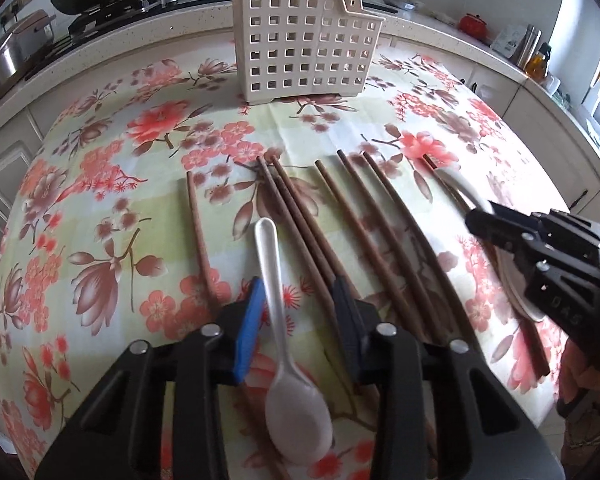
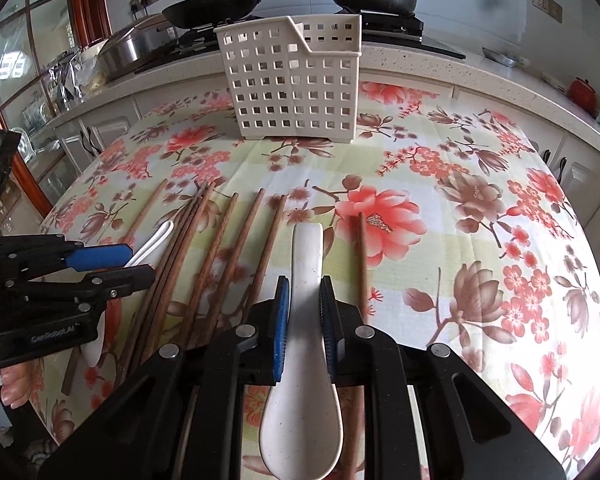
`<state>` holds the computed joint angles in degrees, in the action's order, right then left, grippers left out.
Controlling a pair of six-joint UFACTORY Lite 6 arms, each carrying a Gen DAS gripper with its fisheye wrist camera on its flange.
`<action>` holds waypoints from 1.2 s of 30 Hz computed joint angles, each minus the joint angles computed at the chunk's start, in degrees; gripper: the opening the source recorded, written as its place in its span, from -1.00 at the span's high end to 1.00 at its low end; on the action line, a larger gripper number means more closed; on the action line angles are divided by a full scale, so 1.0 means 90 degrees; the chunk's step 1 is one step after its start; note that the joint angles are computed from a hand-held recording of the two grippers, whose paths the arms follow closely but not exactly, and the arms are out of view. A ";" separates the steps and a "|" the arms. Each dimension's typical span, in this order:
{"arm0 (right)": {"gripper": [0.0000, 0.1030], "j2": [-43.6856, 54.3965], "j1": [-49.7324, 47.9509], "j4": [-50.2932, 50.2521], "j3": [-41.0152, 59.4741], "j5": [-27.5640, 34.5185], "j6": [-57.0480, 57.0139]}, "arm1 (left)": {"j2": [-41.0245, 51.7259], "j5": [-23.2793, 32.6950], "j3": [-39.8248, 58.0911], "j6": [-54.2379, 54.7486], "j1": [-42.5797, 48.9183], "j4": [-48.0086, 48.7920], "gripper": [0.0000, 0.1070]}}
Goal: Organize utensils
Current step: 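Close the right tool on a white spoon while the left tool grasps the other white spoon, then lift the white spoon in the right tool toward the basket while the left tool carries its spoon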
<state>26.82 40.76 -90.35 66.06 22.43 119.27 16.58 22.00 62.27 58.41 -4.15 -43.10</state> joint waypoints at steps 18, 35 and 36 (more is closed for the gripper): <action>0.66 -0.0033 0.0004 -0.0453 -0.0183 -0.0099 0.0534 | 0.0411 -0.0252 0.0379 -0.0792 -0.0095 0.1029 0.77; 0.66 -0.0856 0.0249 -0.0560 -0.0513 0.0218 0.0526 | -0.1407 0.0209 -0.0712 0.1265 0.0438 -0.1129 0.81; 0.66 -0.0926 0.0281 -0.0462 -0.0498 0.0255 0.0406 | -0.1570 0.0293 -0.0729 0.1275 0.0470 -0.1139 0.81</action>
<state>18.48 43.28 -94.51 61.58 24.72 122.92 2.45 24.63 55.70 69.89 0.07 -53.36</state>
